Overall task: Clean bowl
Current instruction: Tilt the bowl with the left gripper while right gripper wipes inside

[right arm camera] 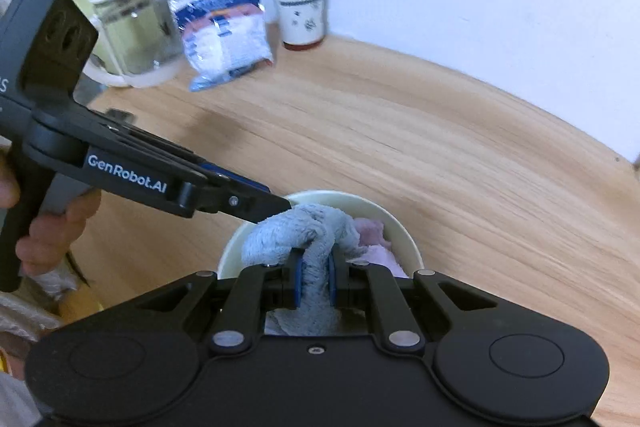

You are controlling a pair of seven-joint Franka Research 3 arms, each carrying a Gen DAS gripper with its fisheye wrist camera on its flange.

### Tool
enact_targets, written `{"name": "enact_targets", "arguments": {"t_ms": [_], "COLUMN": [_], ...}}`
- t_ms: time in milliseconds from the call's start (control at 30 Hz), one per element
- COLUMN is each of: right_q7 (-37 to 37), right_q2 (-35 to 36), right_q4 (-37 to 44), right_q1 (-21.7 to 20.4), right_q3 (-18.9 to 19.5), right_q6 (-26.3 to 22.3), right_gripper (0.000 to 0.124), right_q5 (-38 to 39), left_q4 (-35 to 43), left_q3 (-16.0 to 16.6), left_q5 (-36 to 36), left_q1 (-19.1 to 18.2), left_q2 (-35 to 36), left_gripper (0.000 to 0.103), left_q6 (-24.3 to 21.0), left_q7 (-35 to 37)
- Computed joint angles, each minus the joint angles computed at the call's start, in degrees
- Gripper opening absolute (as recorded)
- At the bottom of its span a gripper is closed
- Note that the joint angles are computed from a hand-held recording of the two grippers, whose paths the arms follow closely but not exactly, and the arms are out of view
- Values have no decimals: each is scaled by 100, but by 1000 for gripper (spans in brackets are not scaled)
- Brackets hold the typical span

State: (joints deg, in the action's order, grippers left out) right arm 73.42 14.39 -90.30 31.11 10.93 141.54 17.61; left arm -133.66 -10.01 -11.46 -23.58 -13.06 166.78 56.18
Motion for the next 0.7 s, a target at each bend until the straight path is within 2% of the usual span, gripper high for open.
{"name": "enact_targets", "arguments": {"t_ms": [67, 167, 400, 567, 700], "right_q7": [-230, -365, -493, -434, -327], "right_q2": [59, 195, 385, 498, 602], "right_q4": [35, 188, 420, 514, 706], "right_q1": [-34, -27, 43, 253, 355], "right_q3": [62, 82, 55, -34, -97], "right_q6": [36, -71, -281, -248, -445], "right_gripper": [13, 13, 13, 13, 13], "right_q5": [142, 212, 131, -386, -727], "left_q4": [40, 89, 102, 140, 105], "left_q3": [99, 79, 1, -175, -132], "left_q5": [-186, -280, -392, 73, 100], "left_q1": [-119, -116, -48, 151, 112], "left_q2": [31, 67, 94, 100, 50], "left_gripper": [19, 16, 15, 16, 16], "left_q6": [-42, -112, -166, -277, -298], "left_q7": [208, 348, 319, -29, -43]}}
